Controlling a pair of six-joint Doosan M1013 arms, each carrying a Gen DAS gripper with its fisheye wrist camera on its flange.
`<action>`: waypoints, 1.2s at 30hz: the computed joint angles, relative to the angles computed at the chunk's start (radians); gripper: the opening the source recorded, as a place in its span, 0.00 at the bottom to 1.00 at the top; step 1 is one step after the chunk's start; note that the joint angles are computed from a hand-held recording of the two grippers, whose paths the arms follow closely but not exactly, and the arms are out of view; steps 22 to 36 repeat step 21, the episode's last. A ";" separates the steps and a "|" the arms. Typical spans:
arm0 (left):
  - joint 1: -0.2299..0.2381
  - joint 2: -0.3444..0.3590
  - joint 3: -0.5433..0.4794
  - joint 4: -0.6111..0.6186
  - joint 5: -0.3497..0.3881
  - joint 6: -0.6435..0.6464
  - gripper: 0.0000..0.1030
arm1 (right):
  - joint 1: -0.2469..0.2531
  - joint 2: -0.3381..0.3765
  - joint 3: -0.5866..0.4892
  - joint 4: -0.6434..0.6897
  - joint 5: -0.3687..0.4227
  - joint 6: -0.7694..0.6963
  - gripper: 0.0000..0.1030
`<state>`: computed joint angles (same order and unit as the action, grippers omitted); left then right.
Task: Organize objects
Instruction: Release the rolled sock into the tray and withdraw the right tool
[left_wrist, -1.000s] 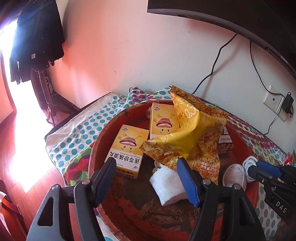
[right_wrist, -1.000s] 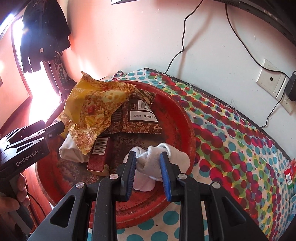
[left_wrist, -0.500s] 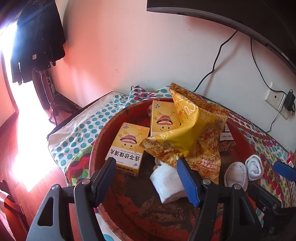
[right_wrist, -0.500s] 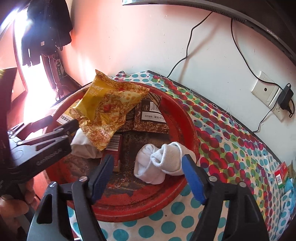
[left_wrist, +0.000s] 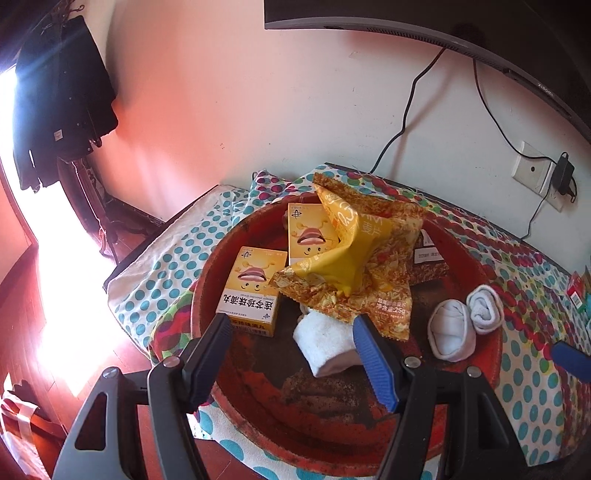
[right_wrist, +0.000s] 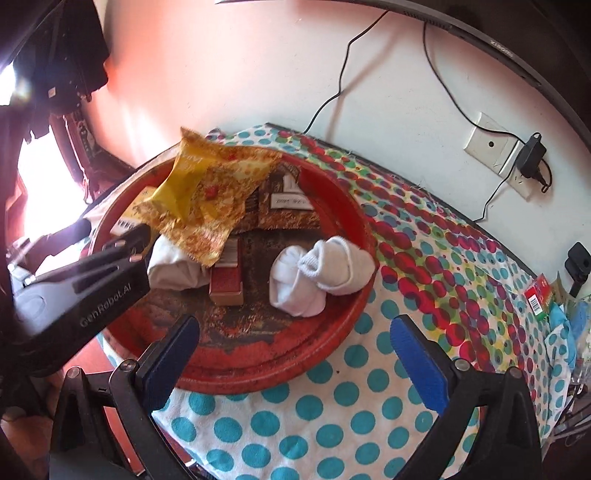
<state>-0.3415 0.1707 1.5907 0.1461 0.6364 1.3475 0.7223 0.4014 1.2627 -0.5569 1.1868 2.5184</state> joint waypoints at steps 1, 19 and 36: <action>0.000 -0.003 -0.002 -0.011 0.008 0.012 0.68 | 0.000 -0.002 0.004 0.010 -0.010 -0.002 1.00; -0.007 -0.035 0.012 -0.113 0.009 0.159 0.68 | -0.008 -0.001 0.011 0.046 0.020 0.010 1.00; -0.011 -0.040 0.011 -0.111 0.013 0.160 0.68 | -0.006 -0.001 0.010 0.039 0.019 0.011 1.00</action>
